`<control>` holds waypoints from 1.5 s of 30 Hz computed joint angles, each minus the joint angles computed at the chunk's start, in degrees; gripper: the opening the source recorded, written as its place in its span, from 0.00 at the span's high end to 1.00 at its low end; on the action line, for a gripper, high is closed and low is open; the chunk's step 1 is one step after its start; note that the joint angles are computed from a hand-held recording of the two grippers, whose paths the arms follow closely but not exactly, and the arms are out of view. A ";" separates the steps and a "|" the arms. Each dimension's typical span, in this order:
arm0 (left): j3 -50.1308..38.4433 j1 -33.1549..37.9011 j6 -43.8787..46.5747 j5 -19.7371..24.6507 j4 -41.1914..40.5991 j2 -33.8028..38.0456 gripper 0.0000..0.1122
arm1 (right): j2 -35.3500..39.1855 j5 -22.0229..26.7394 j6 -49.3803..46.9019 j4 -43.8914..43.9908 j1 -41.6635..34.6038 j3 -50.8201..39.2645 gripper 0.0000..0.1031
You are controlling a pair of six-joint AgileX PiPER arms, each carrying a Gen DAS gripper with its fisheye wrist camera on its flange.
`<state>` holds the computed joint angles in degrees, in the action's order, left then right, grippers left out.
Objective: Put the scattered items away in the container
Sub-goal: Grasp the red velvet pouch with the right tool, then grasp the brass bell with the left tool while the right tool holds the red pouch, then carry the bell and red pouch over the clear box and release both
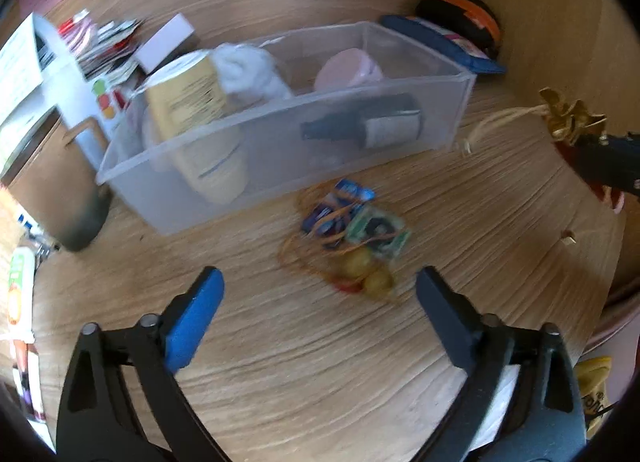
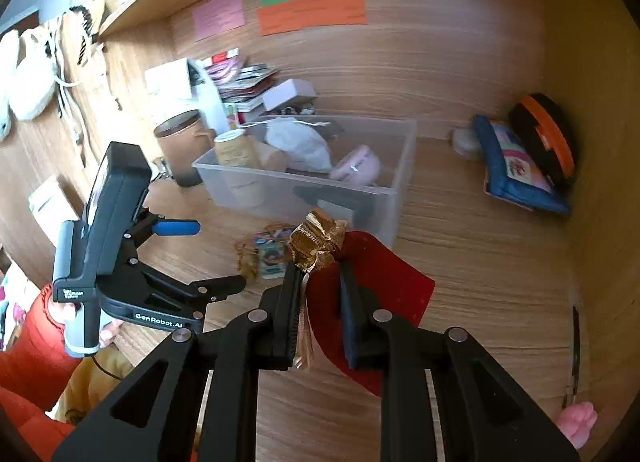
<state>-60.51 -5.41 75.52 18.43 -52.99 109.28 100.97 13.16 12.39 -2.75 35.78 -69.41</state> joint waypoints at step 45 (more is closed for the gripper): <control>-10.02 5.49 -4.53 14.54 2.33 -9.70 0.84 | 6.83 9.06 -20.54 18.99 -2.16 -17.45 0.84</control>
